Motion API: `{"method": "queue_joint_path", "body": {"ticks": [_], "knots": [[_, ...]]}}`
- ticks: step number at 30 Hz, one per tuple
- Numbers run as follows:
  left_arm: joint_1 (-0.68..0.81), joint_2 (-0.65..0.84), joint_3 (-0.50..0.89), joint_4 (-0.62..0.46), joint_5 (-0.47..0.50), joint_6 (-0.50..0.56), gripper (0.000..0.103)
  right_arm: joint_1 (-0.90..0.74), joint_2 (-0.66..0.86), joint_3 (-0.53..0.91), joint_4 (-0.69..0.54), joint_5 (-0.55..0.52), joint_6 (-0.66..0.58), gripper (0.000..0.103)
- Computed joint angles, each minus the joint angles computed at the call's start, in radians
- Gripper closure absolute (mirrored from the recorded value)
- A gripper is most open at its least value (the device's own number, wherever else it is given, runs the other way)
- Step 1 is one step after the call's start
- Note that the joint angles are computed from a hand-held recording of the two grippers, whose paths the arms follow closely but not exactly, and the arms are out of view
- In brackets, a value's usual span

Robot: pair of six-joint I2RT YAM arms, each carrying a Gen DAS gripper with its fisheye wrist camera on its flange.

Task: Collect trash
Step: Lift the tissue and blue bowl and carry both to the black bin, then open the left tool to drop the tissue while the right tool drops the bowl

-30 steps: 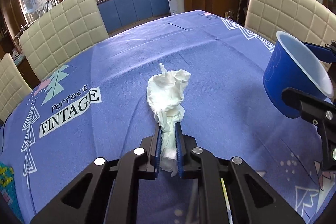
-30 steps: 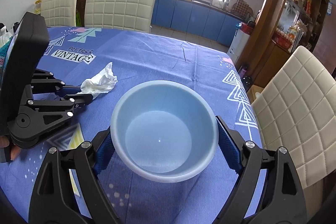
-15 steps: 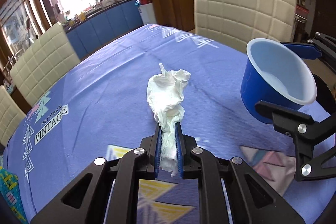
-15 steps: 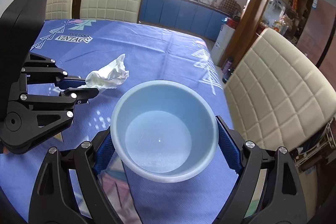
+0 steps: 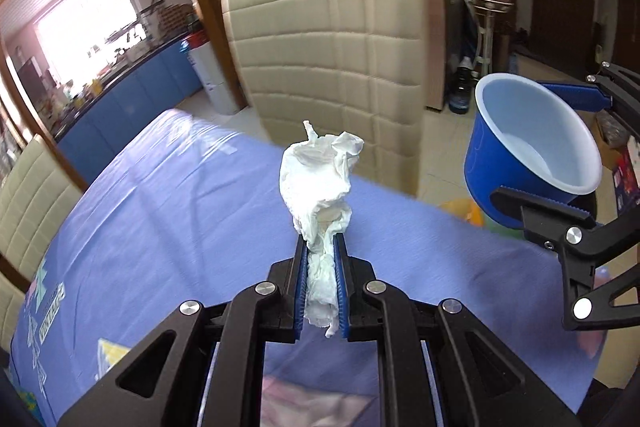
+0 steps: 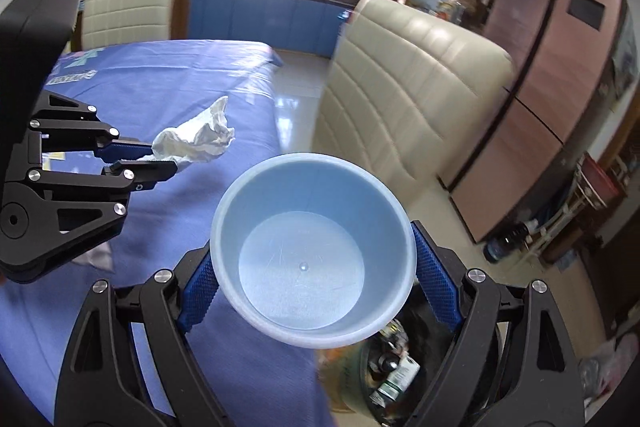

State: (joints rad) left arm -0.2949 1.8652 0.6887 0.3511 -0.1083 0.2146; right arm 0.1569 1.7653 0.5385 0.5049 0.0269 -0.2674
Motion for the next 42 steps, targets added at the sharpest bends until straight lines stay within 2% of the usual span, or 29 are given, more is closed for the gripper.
{"method": "queue_joint_path", "body": {"ticks": [7,11,19,32,33,35,36,37,39,40,42], "knots": [[-0.199,0.121,0.169,-0.063,-0.055,-0.067,0.09,-0.251,0.036,-0.023,0.037,-0.11,-0.087,0.018],[-0.277,0.189,0.265,-0.101,-0.079,-0.092,0.09,-0.343,0.079,-0.001,0.043,-0.153,-0.115,0.018],[-0.376,0.31,0.455,-0.186,-0.113,-0.125,0.09,-0.449,0.163,0.058,0.035,-0.204,-0.15,0.018],[-0.448,0.468,0.708,-0.309,-0.104,-0.16,0.088,-0.569,0.299,0.162,0.006,-0.253,-0.193,0.017],[-0.455,0.48,0.728,-0.319,-0.108,-0.162,0.088,-0.572,0.308,0.166,0.01,-0.252,-0.198,0.016],[-0.462,0.498,0.763,-0.343,-0.101,-0.168,0.087,-0.576,0.32,0.164,0.024,-0.254,-0.205,0.003],[-0.465,0.509,0.783,-0.359,-0.097,-0.173,0.085,-0.579,0.324,0.157,0.041,-0.255,-0.212,0.003],[-0.467,0.518,0.802,-0.374,-0.091,-0.178,0.077,-0.58,0.33,0.156,0.048,-0.251,-0.218,0.003],[-0.471,0.526,0.815,-0.378,-0.09,-0.187,0.044,-0.582,0.351,0.165,0.059,-0.225,-0.226,0.003],[-0.477,0.525,0.81,-0.36,-0.113,-0.192,0.017,-0.585,0.359,0.171,0.058,-0.22,-0.23,0.003],[-0.485,0.505,0.764,-0.286,-0.146,-0.185,0.014,-0.596,0.37,0.174,0.061,-0.221,-0.235,0.004]]}}
